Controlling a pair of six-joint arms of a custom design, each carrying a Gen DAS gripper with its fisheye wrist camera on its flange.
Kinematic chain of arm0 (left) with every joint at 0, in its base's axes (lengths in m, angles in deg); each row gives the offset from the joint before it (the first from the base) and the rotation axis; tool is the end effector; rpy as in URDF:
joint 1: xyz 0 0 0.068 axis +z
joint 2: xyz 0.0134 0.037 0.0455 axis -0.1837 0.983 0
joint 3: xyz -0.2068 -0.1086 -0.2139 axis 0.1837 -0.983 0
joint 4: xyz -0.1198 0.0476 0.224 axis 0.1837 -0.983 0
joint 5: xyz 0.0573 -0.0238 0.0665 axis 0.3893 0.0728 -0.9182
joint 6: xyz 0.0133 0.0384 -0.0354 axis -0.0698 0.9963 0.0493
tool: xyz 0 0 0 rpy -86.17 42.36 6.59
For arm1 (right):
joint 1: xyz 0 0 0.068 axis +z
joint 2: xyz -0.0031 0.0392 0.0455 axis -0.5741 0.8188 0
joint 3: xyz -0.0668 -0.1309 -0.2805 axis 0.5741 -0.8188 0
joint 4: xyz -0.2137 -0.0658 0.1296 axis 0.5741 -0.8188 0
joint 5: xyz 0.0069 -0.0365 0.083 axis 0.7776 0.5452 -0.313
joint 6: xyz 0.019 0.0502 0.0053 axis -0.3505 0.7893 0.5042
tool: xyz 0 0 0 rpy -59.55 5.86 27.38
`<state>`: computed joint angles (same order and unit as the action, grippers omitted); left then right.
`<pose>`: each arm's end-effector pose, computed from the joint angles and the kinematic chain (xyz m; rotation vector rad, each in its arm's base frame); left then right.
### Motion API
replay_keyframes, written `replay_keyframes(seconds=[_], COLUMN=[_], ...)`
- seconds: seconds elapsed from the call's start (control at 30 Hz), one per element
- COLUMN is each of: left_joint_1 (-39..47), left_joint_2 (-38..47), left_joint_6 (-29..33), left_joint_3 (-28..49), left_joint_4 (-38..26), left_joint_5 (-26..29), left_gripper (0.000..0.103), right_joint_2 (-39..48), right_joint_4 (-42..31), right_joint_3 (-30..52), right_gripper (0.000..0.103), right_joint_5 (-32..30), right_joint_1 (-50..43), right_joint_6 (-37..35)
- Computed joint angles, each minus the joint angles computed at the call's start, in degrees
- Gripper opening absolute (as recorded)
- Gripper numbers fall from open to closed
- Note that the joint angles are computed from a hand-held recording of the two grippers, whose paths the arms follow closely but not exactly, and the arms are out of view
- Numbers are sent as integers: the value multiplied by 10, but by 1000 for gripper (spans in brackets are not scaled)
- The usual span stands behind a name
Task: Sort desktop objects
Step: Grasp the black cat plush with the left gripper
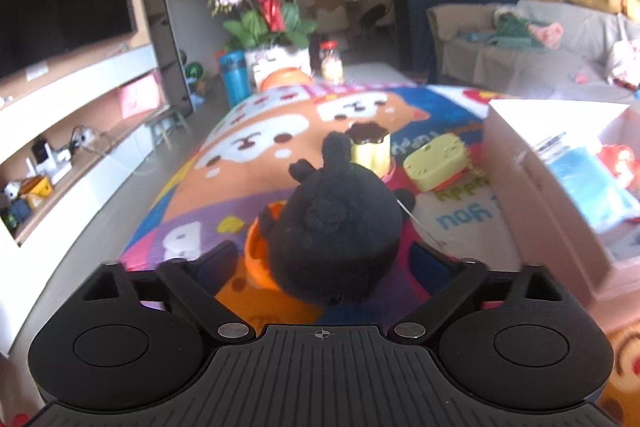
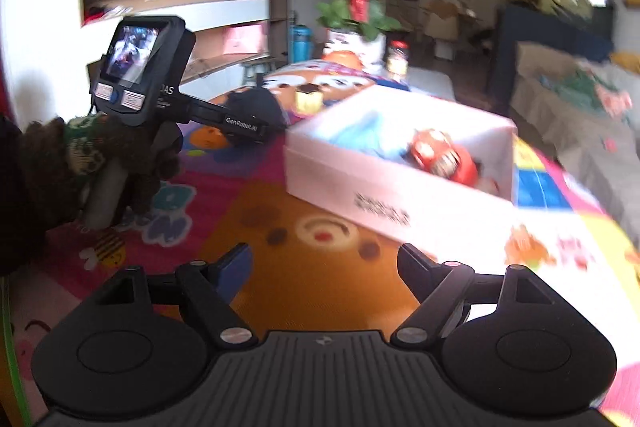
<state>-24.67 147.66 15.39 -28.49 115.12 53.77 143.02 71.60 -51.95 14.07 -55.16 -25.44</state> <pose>0.2963 -0.0565 0.1332 -0.1772 2.1458 0.3326 0.1859 -0.0418 0.1574 -0.6740 2.0906 0.3798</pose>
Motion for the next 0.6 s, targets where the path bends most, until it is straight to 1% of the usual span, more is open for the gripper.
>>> replay_keyframes(seconds=[0.03,0.1,0.2,0.27,0.3,0.33,0.43,0.47,0.53,0.57,0.6], left_joint_1=[1,-4,-18,-47,-67,-88,-162,-192,-261,-291,-316], left_joint_2=[5,4,-29,-69,-100,-137,-263,-295,-331,-333,-330], left_joint_6=[2,7,14,23,24,18,-22,-34,-56,-65,-75], left_joint_3=[9,6,-14,-47,-69,-85,-125,-135,-146,-150,-155], left_joint_4=[-9,-2,-8,5,6,-7,-82,-104,-131,-131,-123], left_joint_5=[3,-5,-9,-34,-44,-44,-8,-1,-4,-5,-4], left_gripper=[81,72,69,68,67,67,66,64,56,53,54], right_joint_2=[7,19,49,68,76,83,93,93,91,89,87], right_joint_4=[3,13,35,41,40,40,40,42,50,52,54], right_joint_3=[-1,-2,-2,4,6,9,15,17,20,22,24], right_gripper=[81,82,82,82,82,83,83,84,85,86,87], right_joint_5=[-5,-12,-19,-28,-34,-38,-40,-37,-39,-42,-46], right_joint_1=[-15,-36,-60,-73,-81,-86,-95,-97,-108,-116,-123], right_joint_6=[3,8,15,20,19,22,36,46,63,70,76])
